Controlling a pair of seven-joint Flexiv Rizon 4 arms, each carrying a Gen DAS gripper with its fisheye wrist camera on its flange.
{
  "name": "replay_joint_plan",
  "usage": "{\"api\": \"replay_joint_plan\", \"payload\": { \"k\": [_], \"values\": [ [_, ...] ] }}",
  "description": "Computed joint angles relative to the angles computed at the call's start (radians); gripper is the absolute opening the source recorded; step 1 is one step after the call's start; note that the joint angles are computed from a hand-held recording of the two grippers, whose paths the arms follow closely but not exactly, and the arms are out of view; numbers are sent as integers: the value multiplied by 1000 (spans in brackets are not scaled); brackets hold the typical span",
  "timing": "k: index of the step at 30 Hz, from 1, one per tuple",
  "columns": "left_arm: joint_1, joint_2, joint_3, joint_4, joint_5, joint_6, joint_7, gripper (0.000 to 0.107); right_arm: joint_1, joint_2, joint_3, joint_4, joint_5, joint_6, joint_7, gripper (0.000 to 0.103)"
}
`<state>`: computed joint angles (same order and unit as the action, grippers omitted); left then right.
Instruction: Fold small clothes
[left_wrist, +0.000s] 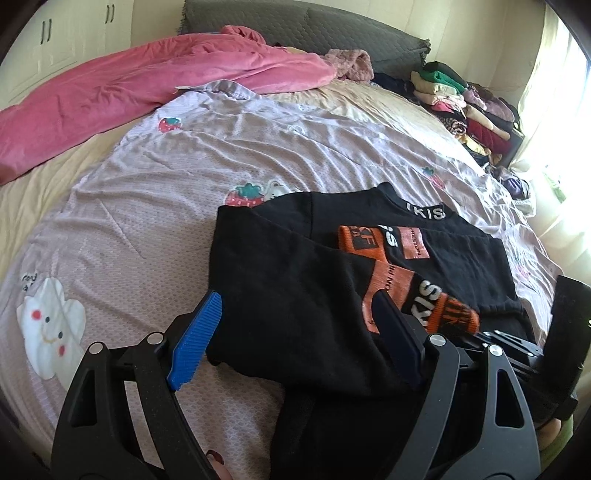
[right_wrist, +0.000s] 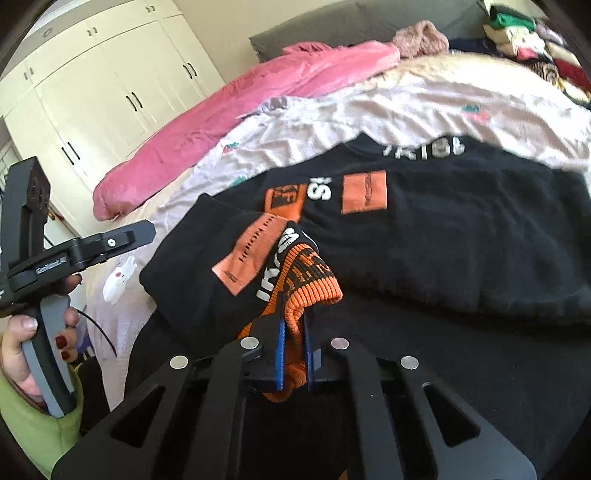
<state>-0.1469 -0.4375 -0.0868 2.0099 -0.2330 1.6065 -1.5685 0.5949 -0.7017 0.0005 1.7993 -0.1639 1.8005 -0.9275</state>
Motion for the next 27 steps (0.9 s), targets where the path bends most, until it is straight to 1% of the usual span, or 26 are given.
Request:
{"api": "replay_joint_plan", "payload": {
  "k": [2,4,5,6,8,9,12,13,15,16,17,18,21,23,25,26,27],
  "values": [
    [3,2,4,4,-2,4,-5,76,72,13,-87,18,30,28,-3,7],
    [-3,3,17,3,0,4,-13,76,175,35,-214,43,84,45,-11,6],
    [-3,3,20,2,0,3,-15,76,207,42,-255,50,102,43,-18,6],
    [-1,4,20,2,1,3,-15,76,264,53,-329,62,125,34,-29,6],
    [-3,4,27,0,1,5,-22,76,354,58,-452,77,160,21,-42,5],
    [1,3,24,0,1,6,-22,76,388,60,-501,85,172,20,-50,5],
    [4,0,24,-1,0,11,-29,76,444,64,-606,95,187,-5,-66,5],
    [1,-1,27,-3,1,10,-31,76,482,54,-670,99,190,-25,-67,5],
    [5,-1,24,-6,4,5,-26,76,535,27,-769,110,189,-37,-60,5],
    [12,-1,17,-5,3,7,-23,76,546,16,-793,119,197,-27,-53,5],
    [2,-5,28,-12,4,2,-27,76,546,10,-801,126,211,-16,-44,5],
    [6,-7,23,-16,4,3,-26,76,539,8,-796,130,222,-7,-38,5],
    [-18,-21,41,-41,9,-5,-36,76,506,17,-766,151,258,13,-29,5],
    [-25,-29,41,-55,13,-7,-36,76,508,16,-771,155,268,7,-27,4],
    [-52,-41,66,-74,21,-12,-48,76,522,8,-791,163,279,7,-22,4],
    [-75,-47,91,-84,27,-15,-59,76,536,2,-807,164,284,2,-18,4],
    [-122,-60,145,-107,50,-22,-88,76,547,-4,-822,166,287,0,-16,4]
  ]
}}
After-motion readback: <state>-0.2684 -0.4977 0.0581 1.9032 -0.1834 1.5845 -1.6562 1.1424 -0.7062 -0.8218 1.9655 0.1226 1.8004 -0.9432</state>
